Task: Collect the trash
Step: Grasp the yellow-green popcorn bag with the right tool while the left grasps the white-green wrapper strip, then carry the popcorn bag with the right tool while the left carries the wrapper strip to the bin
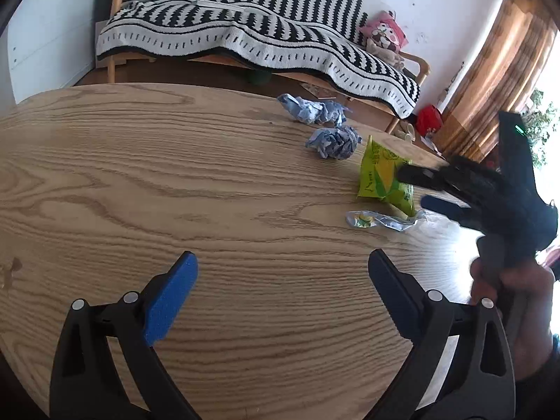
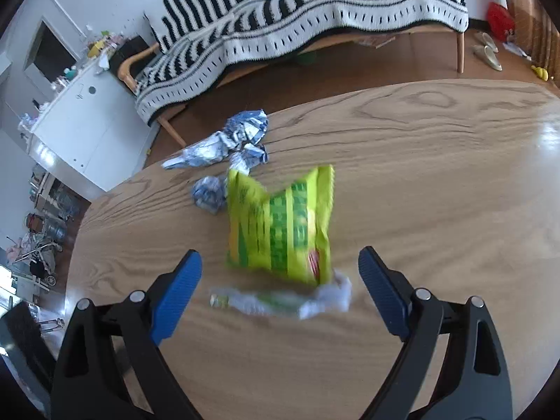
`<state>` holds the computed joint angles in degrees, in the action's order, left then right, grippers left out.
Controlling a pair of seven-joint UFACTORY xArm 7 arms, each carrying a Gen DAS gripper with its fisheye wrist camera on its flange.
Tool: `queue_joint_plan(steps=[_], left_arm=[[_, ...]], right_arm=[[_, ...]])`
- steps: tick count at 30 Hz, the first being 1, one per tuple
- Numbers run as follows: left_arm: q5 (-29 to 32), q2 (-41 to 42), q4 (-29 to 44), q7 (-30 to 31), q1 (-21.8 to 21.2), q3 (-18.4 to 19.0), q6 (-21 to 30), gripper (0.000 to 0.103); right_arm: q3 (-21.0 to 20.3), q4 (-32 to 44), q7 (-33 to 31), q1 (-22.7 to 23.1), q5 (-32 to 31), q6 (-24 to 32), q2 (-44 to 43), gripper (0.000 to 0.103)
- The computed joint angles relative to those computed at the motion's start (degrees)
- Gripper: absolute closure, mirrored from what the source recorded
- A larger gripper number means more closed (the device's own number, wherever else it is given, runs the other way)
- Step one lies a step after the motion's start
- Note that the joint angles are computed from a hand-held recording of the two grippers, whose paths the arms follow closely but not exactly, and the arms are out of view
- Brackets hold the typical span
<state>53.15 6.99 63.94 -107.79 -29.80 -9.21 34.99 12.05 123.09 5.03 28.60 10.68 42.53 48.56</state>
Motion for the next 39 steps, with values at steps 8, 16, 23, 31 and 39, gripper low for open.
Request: queue_joint_plan(steps=[8,16,23,31,39], left_arm=[[2.2,6.6,7.0,6.0,-1.7,1.5,0.5,0.008],[-3.2,17.9,22.9,26.1,-5.2,3.6,2.0,0.008],[-11.6,25.6,33.6,40.0,-6.6,5.6,6.4,0.008],[-16.7,30.1,40.6,43.1,-10.6,9.9,11.5,0.036],[-21.0,34.9,49.7,47.0,-13.4,10.1,16.4,0.091]], right_arm=[[2.0,5.3,-5.3,-0.6,2.3,1.5,3.6,0.050],[10.1,-24.4,-18.2,-14.3,19.0,-10.2,-17.0,0.053],[9.7,-48.7,-32.4,-22.8,37.8,-9.7,-36.4,0.052],[2.4,-64.1,-40.0,-21.7,44.8,-7.9,-49.3,0.052],[-6.4,-73.2,-42.1,-19.4,45.4,-8.4,-60.1,0.052]])
